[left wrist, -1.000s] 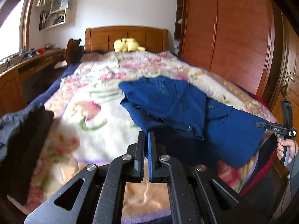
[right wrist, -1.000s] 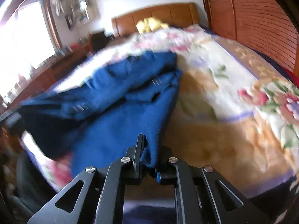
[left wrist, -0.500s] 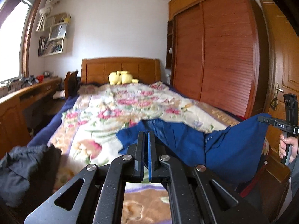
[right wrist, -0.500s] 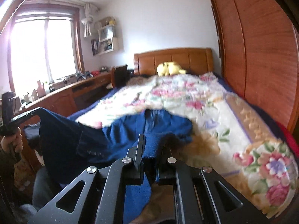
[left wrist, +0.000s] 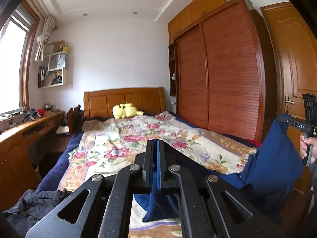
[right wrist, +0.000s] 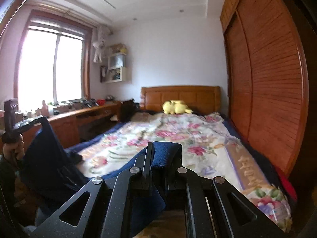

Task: Fold large clothes
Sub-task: 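Grasp the jacket hem with both grippers and fold it toward the collar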

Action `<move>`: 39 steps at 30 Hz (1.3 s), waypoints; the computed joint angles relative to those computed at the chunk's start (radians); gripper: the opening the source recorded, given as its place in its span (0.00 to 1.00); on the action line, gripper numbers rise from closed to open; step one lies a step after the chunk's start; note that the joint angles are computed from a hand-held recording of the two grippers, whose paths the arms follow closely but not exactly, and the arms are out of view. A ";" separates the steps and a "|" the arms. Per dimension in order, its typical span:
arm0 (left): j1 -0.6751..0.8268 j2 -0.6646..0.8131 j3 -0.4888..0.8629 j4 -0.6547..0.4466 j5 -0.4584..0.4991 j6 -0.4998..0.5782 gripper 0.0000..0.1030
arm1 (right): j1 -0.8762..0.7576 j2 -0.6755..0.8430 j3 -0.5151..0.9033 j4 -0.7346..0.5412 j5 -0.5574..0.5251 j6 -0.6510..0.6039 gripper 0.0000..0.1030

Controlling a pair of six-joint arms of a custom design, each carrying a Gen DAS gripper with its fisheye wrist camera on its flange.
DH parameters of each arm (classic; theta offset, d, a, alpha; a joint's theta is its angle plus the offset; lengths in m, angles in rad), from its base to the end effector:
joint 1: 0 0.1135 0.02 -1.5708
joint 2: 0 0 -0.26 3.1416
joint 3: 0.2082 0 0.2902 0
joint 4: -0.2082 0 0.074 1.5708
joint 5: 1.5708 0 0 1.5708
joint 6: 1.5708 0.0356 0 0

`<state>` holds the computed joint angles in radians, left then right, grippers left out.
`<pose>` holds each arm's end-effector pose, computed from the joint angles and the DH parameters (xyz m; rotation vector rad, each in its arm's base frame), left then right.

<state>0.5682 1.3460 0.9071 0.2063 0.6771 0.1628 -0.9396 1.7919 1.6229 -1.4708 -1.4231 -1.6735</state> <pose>0.3016 0.1661 0.2771 0.1206 1.7479 -0.0780 0.2418 -0.2711 0.2995 -0.5753 1.6410 0.4493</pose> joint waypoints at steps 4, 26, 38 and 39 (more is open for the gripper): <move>-0.061 0.201 0.098 0.022 -0.092 0.016 0.03 | 0.136 -0.130 -0.253 0.681 0.155 0.583 0.07; -0.200 0.987 0.965 -0.170 -0.321 -0.059 0.03 | 0.837 0.374 0.282 1.238 0.985 1.247 0.08; -0.244 1.127 1.103 -0.290 -0.361 -0.003 0.08 | 0.937 0.609 0.470 1.128 1.159 1.212 0.15; -0.245 1.114 1.078 -0.287 -0.351 -0.004 0.09 | 0.936 0.601 0.458 1.127 1.161 1.209 0.17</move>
<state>0.3237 2.4596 1.9849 -0.0806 0.3261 0.1586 -0.0032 2.3933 2.0813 -0.3439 -0.2621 -0.4649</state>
